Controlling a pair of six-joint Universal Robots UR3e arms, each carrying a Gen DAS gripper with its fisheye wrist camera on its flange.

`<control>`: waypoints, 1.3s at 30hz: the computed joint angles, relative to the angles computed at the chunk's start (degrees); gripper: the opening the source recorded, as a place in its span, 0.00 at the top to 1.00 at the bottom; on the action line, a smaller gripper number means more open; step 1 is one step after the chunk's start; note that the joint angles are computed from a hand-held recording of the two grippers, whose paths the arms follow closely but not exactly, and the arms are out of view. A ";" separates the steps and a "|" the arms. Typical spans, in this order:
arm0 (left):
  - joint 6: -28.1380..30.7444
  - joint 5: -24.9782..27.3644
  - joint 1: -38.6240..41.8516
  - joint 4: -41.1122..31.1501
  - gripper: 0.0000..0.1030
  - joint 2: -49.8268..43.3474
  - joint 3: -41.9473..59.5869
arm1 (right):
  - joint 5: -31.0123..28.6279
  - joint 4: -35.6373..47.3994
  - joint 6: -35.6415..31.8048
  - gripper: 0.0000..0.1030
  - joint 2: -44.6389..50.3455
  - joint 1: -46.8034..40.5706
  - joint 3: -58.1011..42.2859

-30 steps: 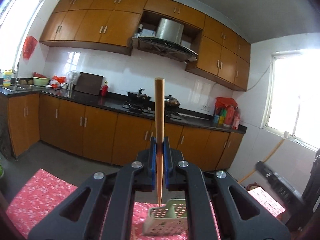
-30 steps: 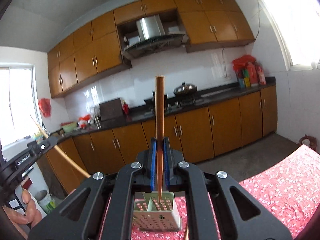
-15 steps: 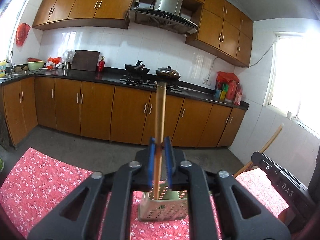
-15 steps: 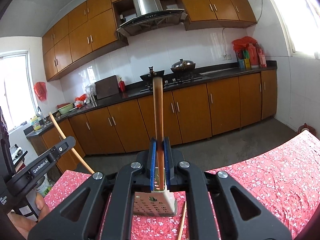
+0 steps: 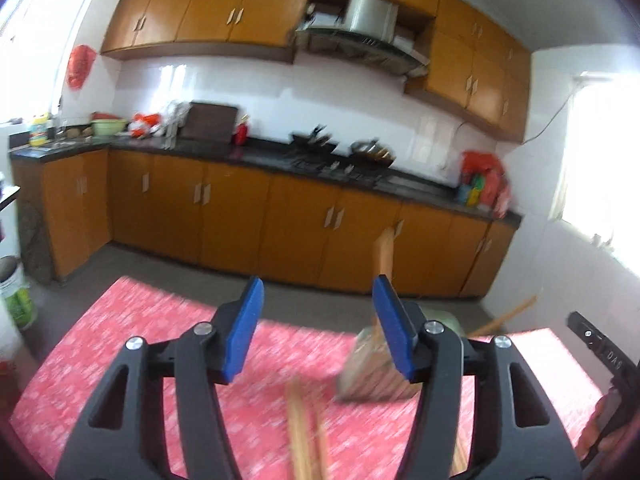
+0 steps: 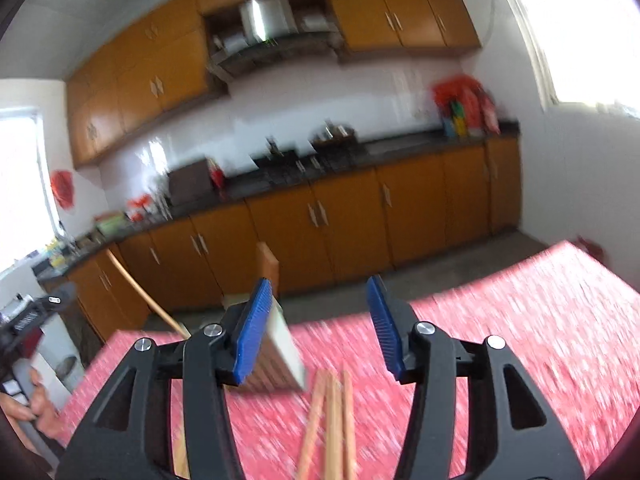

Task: Organize utensils
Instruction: 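Open both tools to release the chopsticks into the holder, then grasp another bamboo chopstick with the left tool while the right tool grasps one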

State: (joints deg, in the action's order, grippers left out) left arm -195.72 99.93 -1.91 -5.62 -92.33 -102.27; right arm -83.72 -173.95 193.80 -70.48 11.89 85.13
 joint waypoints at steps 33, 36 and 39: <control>1.95 -7.93 -1.41 -4.29 0.82 -6.12 -20.04 | -1.43 10.02 -4.53 0.93 9.73 1.54 9.33; 2.03 -5.51 -2.54 -5.92 0.84 -7.13 -18.46 | -1.89 10.03 -4.53 0.93 9.86 1.95 9.13; 1.87 -4.24 -3.31 -6.20 0.84 -7.48 -17.91 | -2.12 10.23 -4.65 0.93 9.81 2.00 9.08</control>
State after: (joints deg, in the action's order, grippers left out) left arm -193.85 95.68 -5.21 -11.81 -99.82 -120.18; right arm -85.84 -163.72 189.15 -60.67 13.89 94.21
